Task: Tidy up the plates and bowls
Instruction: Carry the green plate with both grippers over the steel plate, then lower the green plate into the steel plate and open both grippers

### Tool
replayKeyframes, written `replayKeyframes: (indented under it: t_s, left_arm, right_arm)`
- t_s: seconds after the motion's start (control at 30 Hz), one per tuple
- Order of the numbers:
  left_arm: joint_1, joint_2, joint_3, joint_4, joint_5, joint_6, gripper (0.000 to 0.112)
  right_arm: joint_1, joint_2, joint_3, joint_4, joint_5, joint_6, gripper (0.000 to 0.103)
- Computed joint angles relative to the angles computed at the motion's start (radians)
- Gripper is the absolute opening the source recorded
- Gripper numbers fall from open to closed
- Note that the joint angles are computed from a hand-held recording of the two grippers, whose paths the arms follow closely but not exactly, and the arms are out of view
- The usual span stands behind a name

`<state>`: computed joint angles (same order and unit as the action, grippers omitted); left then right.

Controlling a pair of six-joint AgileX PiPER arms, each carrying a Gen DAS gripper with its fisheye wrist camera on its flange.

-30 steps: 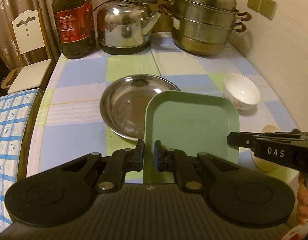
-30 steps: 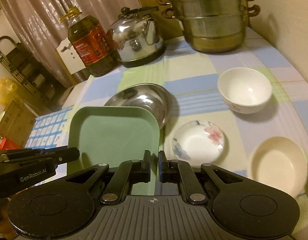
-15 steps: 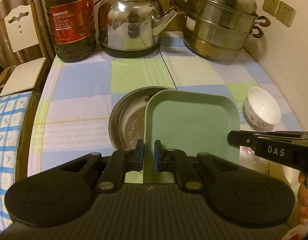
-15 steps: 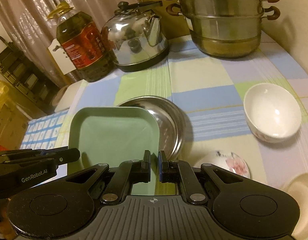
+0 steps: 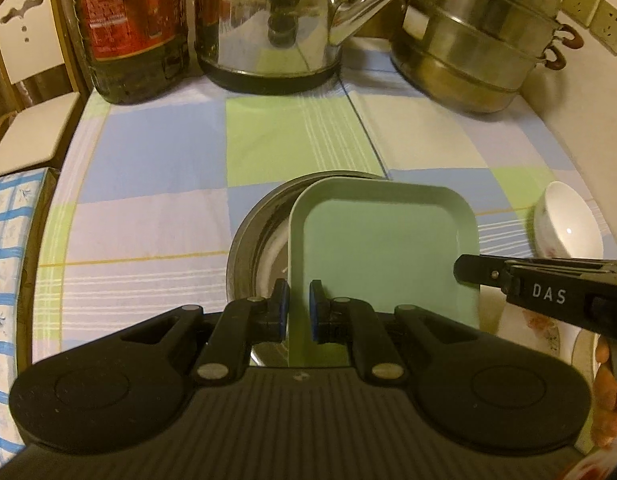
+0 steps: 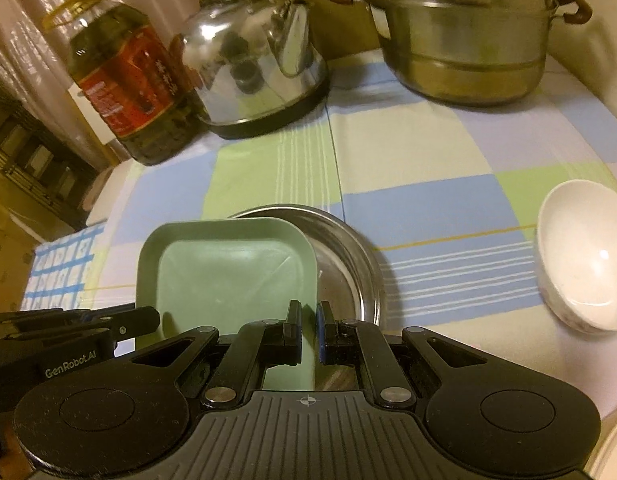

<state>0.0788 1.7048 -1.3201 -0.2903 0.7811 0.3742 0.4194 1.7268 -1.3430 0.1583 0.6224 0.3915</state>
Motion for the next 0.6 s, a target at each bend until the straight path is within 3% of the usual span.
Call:
replayKeyframes:
  t_s: [0.6]
  left_arm:
    - [0.011, 0.168, -0.121, -0.019, 0.057, 0.003, 0.009]
  right_arm:
    - [-0.011, 0.168, -0.114, -0.017, 0.057, 0.016, 0.008]
